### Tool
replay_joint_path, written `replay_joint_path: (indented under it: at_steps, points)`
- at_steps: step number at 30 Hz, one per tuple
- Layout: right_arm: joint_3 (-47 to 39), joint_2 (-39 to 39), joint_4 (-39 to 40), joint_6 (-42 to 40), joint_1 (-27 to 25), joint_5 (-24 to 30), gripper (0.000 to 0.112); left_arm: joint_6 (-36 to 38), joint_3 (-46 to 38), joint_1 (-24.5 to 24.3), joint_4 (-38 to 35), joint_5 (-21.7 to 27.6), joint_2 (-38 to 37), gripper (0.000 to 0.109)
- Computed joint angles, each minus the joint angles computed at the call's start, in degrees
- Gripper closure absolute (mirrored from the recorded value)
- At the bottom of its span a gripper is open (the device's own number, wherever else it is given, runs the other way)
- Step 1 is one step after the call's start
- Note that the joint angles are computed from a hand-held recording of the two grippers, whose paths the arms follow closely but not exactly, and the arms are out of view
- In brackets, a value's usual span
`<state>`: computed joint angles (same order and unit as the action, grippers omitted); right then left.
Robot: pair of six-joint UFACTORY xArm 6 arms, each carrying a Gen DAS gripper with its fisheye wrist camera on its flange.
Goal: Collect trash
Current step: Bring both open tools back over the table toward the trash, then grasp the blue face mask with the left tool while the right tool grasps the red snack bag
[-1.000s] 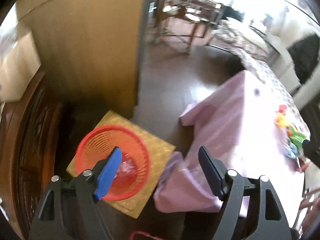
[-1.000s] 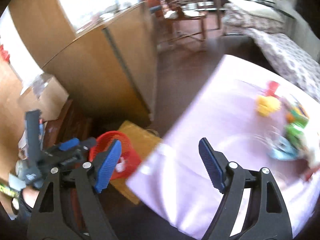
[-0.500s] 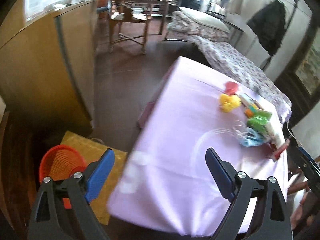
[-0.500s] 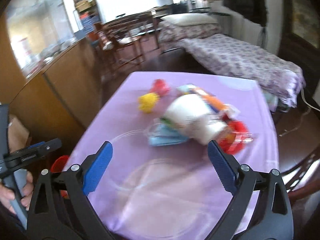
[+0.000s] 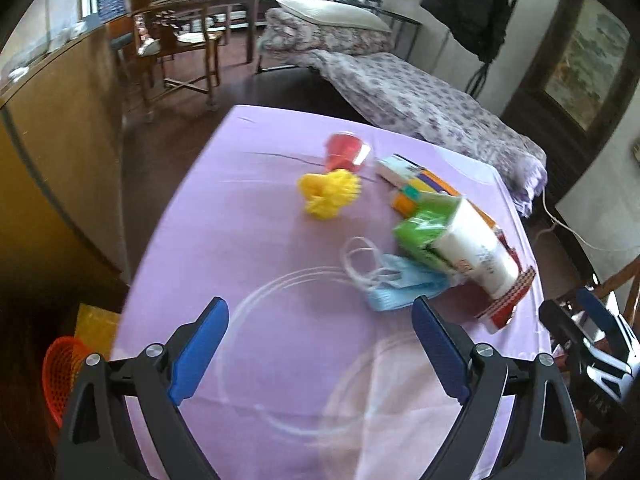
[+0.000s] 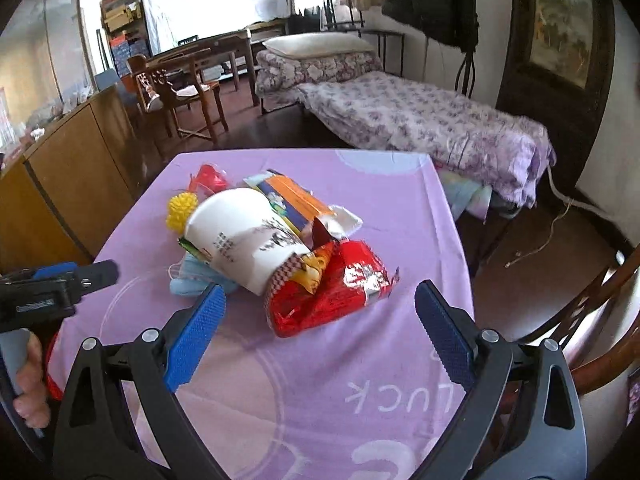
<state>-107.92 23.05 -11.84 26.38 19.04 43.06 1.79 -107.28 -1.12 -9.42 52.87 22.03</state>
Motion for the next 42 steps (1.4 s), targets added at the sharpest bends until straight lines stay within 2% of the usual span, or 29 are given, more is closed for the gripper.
replay_joint_path:
  at_steps: [3, 10, 27, 40, 42]
  points:
    - [-1.18, 0.77, 1.18, -0.72, -0.33, 1.96, 0.02, -0.01, -3.52, -1.33, 0.62, 1.39, 2.79, 0.017]
    - [-2.16, 1.38, 2.65, -1.13, -0.56, 4.01, 0.02, 1.09, -5.8, -2.7, 1.64, 2.44, 5.0, 0.017]
    - [-2.79, 1.91, 7.39, -0.65, -1.25, 5.45, 0.02, 5.43, -8.41, -4.18, 1.87, 2.53, 7.77, 0.017]
    - [-3.42, 2.59, 8.22, -0.27, -1.57, 6.43, 0.02, 5.43, -18.71, -6.0, 4.19, 6.76, 15.93, 0.018]
    - [-3.07, 2.42, 8.68, -0.06, -1.67, 6.2, 0.02, 5.76, -18.25, -6.27, 4.4, 6.12, 15.95, 0.023]
